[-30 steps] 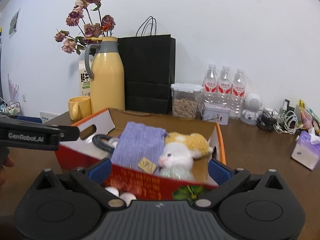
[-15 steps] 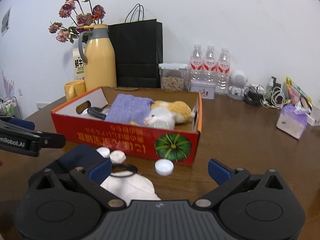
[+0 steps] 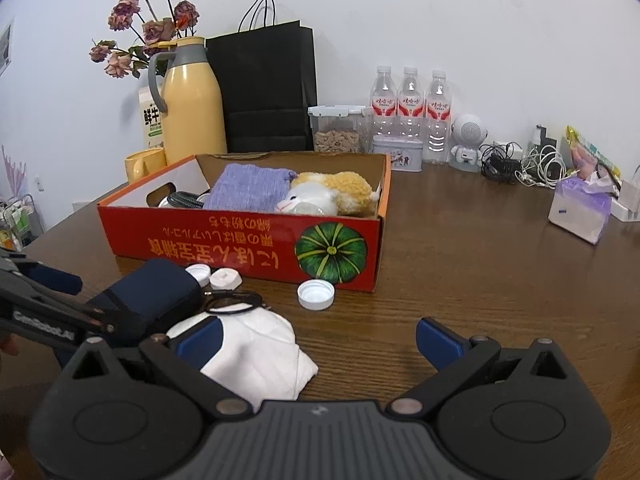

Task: Organize objects
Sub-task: 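Grasp the navy glasses case with the left gripper, then grasp the black cable with the right gripper while the left gripper holds the case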

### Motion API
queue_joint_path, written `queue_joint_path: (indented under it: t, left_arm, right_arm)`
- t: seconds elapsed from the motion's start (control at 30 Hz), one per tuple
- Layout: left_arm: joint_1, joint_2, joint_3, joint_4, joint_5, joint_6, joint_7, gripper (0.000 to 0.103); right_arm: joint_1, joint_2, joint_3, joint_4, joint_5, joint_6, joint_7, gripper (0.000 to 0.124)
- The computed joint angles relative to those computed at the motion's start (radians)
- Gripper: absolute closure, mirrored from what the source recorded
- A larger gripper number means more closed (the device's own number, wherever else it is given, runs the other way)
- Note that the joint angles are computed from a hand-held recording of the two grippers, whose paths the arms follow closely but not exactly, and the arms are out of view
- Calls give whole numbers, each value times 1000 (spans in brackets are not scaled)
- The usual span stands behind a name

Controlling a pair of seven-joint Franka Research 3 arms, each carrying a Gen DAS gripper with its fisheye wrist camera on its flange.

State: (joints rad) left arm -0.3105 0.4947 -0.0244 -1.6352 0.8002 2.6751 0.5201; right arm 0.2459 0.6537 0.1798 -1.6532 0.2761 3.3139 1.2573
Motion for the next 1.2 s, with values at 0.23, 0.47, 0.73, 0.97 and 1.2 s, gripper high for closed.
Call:
queue_joint_path:
  t: [0.23, 0.47, 0.73, 0.97, 1.2]
  left_arm:
    - [-14, 37, 8, 29, -6, -17, 11, 0]
    - [-25, 27, 28, 0, 51, 32, -44, 6]
    - [-25, -7, 51, -61, 107, 145, -112, 38]
    - [-21, -36, 63, -97, 143, 191, -174, 42]
    - [-33, -86, 99, -136, 284, 220, -337, 42]
  right_arm:
    - [-6, 7, 2, 3, 1, -12, 3, 21]
    - [-6, 14, 0, 11, 4, -26, 4, 21]
    - [5, 16, -8, 17, 6, -40, -2, 21]
    - [37, 9, -42, 12, 12, -49, 1, 21]
    - [80, 10, -85, 22, 13, -66, 9, 21]
